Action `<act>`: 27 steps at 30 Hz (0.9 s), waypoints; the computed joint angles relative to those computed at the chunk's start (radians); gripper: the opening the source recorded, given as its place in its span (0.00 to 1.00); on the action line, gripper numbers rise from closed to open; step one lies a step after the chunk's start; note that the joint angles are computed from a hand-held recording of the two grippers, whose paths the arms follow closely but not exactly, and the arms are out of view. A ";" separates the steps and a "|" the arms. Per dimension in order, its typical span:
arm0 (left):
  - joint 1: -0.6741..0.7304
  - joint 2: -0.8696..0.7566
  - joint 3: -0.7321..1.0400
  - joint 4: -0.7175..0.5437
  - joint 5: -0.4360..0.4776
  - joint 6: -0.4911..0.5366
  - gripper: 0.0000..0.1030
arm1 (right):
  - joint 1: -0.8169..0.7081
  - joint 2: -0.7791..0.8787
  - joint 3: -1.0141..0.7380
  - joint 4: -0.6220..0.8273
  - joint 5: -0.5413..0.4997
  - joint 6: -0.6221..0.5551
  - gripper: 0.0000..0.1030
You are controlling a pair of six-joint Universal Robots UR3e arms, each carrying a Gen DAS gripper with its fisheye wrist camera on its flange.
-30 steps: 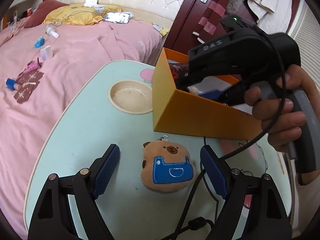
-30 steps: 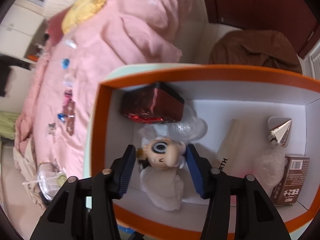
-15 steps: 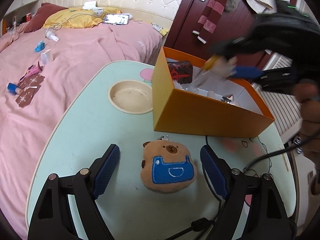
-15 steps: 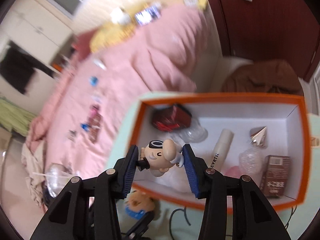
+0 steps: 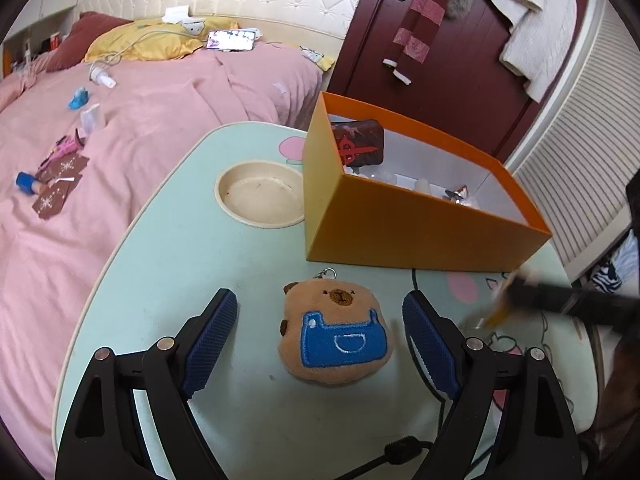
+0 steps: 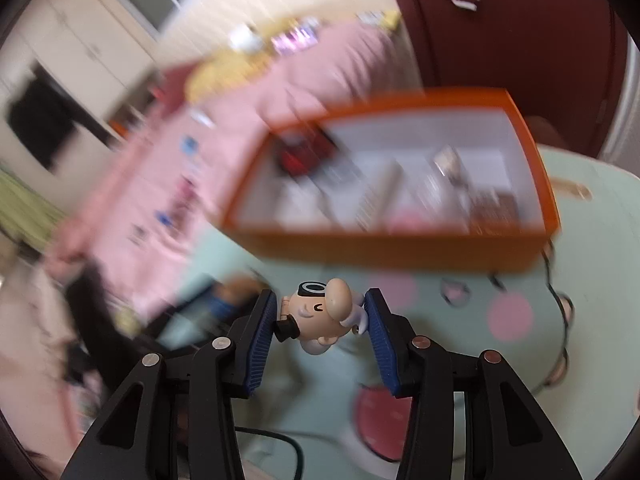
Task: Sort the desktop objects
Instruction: 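Grasp the cartoon figurine in the box and place it on the table with the right gripper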
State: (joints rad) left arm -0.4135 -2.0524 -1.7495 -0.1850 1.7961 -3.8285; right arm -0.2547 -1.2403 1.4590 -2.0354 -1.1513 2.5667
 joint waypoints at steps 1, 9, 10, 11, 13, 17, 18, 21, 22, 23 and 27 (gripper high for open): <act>0.000 -0.001 0.001 -0.001 0.001 0.001 0.83 | 0.010 0.000 0.038 -0.048 -0.045 0.001 0.43; -0.003 -0.005 0.004 -0.003 0.011 0.008 0.83 | 0.025 -0.040 0.241 -0.339 -0.117 -0.054 0.47; -0.003 -0.004 0.003 -0.004 0.010 0.008 0.83 | 0.022 -0.051 0.264 -0.370 -0.111 -0.066 0.50; -0.001 -0.002 -0.001 0.000 0.007 0.009 0.83 | 0.018 -0.063 0.288 -0.399 -0.102 -0.078 0.52; 0.008 0.005 -0.017 0.017 -0.008 0.005 0.83 | -0.014 -0.096 0.335 -0.447 -0.045 -0.094 0.60; 0.044 0.041 -0.085 0.089 -0.056 -0.024 0.83 | -0.096 -0.172 0.429 -0.527 0.096 -0.112 0.71; 0.046 0.051 -0.100 0.108 -0.049 -0.033 0.83 | -0.115 -0.184 0.443 -0.536 0.117 -0.117 0.71; 0.045 0.086 -0.112 0.106 -0.020 -0.037 0.83 | -0.143 -0.187 0.459 -0.562 0.120 -0.111 0.71; 0.045 0.097 -0.103 0.085 -0.012 -0.028 0.83 | -0.150 -0.182 0.463 -0.571 0.115 -0.106 0.71; 0.044 0.110 -0.092 0.058 -0.002 -0.017 0.83 | -0.158 -0.176 0.466 -0.578 0.111 -0.101 0.71; 0.054 0.154 -0.029 -0.042 0.018 0.035 0.83 | -0.191 -0.154 0.477 -0.583 0.105 -0.087 0.71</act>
